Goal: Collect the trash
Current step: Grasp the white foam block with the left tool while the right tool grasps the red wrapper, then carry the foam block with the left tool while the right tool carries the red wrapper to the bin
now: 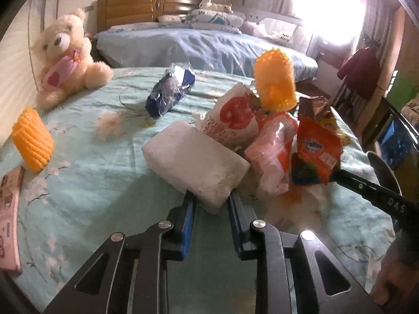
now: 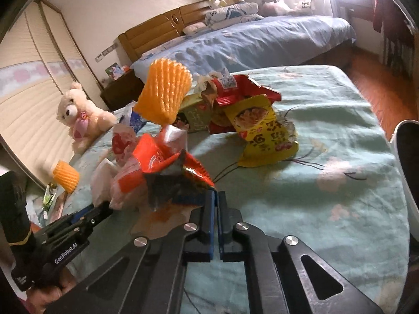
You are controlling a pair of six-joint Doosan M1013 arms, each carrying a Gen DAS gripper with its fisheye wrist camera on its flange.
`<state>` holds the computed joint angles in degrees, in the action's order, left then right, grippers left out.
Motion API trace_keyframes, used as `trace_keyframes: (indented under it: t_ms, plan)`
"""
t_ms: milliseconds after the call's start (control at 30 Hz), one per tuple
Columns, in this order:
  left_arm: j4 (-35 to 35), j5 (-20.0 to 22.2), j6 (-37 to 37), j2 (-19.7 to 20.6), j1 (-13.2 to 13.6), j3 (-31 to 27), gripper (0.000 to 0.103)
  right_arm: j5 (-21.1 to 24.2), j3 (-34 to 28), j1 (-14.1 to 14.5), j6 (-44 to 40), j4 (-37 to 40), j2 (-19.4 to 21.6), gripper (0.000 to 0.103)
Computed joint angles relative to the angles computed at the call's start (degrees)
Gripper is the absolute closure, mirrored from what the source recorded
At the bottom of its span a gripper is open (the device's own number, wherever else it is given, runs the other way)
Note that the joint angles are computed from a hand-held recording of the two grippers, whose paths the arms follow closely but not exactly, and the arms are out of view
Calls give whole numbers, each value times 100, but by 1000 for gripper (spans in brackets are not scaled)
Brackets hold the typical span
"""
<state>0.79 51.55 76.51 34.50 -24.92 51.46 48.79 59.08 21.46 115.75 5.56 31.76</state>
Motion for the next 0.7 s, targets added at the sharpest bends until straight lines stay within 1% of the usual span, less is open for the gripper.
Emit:
trace_keyframes:
  t_ms: [133, 267, 400, 567, 700]
  plan:
    - [191, -272, 33, -215, -48, 285, 80, -161, 197, 3, 61, -85, -173, 102]
    - [237, -537, 101, -440, -78, 585, 81, -306, 384, 3, 238, -281, -347, 103]
    - [75, -706, 294, -600, -98, 791, 81, -414, 602, -20, 445, -475, -532, 103]
    - [-50, -818, 518, -713, -167, 895, 81, -540, 884, -74, 745, -695, -761, 103]
    - [-321, -775, 843, -701, -211, 864, 81, -632, 1094, -114, 975, -893, -924, 103]
